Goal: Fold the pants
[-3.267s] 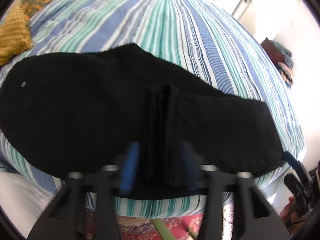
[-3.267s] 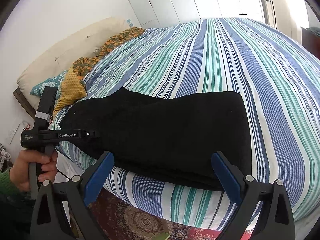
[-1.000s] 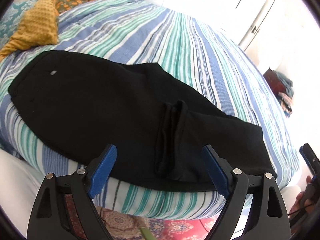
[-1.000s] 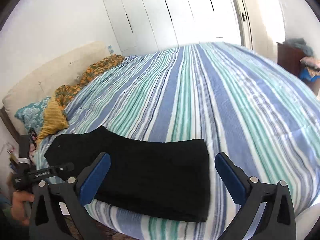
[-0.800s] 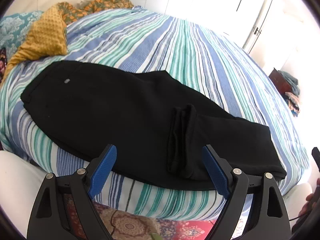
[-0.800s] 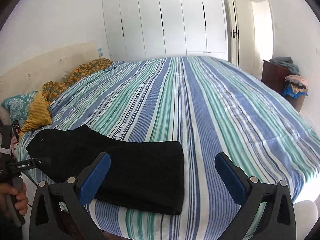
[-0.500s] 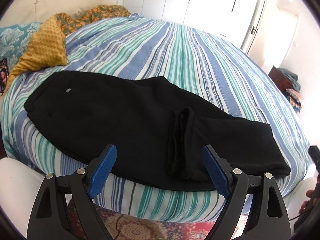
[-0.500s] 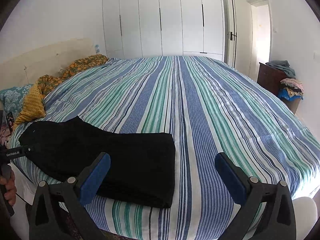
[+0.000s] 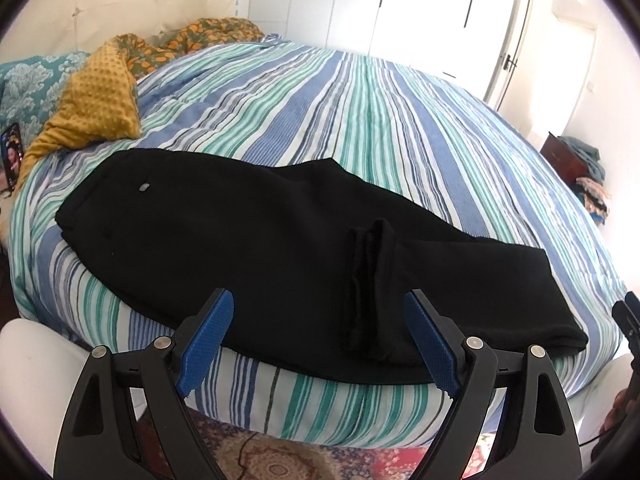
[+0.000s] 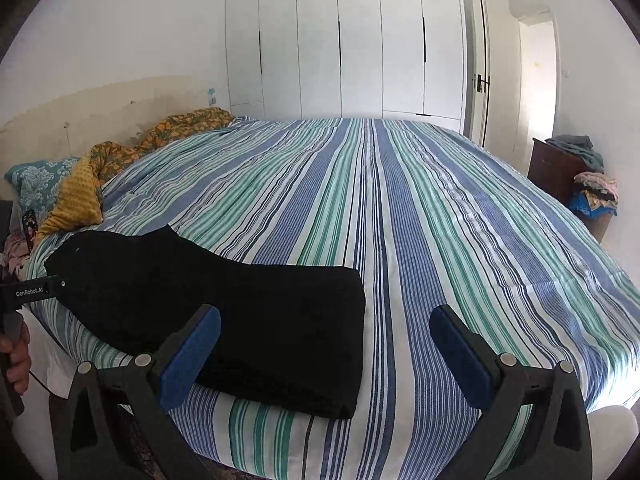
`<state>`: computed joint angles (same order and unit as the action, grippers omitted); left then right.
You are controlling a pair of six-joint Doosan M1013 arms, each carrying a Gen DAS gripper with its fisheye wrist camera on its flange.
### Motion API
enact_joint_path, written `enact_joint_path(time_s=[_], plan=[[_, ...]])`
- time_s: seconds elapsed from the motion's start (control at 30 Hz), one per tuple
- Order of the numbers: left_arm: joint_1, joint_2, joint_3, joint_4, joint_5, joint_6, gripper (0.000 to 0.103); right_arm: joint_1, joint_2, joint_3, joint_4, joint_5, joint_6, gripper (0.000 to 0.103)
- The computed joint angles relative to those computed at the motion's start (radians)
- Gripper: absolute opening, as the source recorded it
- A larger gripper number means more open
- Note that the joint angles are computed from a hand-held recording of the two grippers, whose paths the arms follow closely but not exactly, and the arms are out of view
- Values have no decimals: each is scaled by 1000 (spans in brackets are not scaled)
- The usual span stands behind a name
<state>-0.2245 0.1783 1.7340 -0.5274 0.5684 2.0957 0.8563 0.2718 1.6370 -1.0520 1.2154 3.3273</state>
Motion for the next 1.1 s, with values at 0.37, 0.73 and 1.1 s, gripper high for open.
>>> enact_joint_path(time_s=[0.37, 0.73, 1.1], plan=[[2, 5, -1, 10, 2, -24, 88, -10, 10, -11, 55, -8, -39, 103], [0, 10, -4, 32, 0, -48, 88, -15, 13, -12, 77, -28, -59, 103], [3, 13, -7, 39, 9, -61, 88, -17, 17, -16, 87, -31, -70, 103]])
